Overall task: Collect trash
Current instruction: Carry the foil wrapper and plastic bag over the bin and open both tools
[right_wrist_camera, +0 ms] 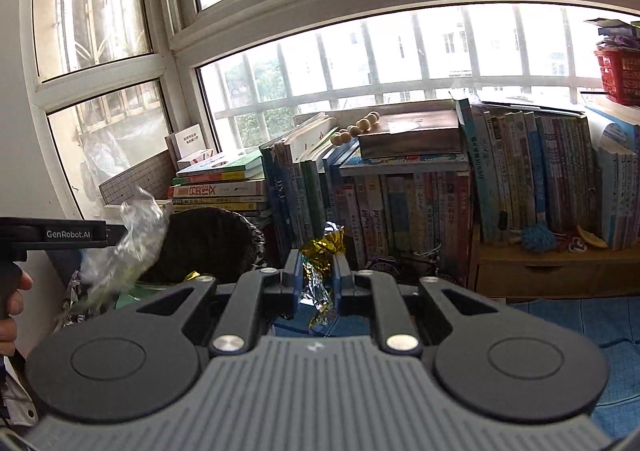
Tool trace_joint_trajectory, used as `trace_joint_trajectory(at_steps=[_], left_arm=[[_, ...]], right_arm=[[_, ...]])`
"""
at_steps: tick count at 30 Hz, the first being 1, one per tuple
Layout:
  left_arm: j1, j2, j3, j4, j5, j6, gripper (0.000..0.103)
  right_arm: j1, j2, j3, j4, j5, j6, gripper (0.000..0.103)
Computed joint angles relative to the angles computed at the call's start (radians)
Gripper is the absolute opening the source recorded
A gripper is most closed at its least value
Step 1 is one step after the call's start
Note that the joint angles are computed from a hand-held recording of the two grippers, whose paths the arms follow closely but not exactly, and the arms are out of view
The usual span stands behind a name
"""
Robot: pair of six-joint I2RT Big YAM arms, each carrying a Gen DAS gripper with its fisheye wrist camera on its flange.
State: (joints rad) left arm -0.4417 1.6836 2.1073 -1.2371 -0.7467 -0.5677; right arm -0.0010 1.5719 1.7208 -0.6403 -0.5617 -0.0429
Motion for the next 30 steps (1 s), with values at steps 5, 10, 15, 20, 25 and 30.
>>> trace_joint_trajectory(at_steps=[5, 10, 15, 20, 25, 30], left_arm=[[0.004, -0.027, -0.059, 0.006, 0.032, -0.044, 0.082], [0.005, -0.062, -0.125, 0.022, 0.055, -0.06, 0.082], [-0.003, -0.074, -0.152, 0.024, 0.056, -0.069, 0.082], [-0.005, -0.089, -0.171, 0.027, 0.064, -0.091, 0.082], [-0.007, -0.095, -0.177, 0.022, 0.059, -0.105, 0.082], [-0.016, -0.09, -0.166, 0.014, 0.062, -0.116, 0.082]], right_arm=[[0.031, 0.028, 0.053, -0.012, -0.013, 0.01, 0.02], [0.073, 0.081, 0.145, -0.047, -0.055, 0.039, 0.021], [0.128, 0.155, 0.261, -0.127, -0.083, 0.021, 0.026], [0.165, 0.218, 0.353, -0.212, -0.087, -0.008, 0.051], [0.167, 0.231, 0.367, -0.256, -0.1, -0.018, 0.063], [0.157, 0.226, 0.365, -0.278, -0.1, -0.031, 0.064]])
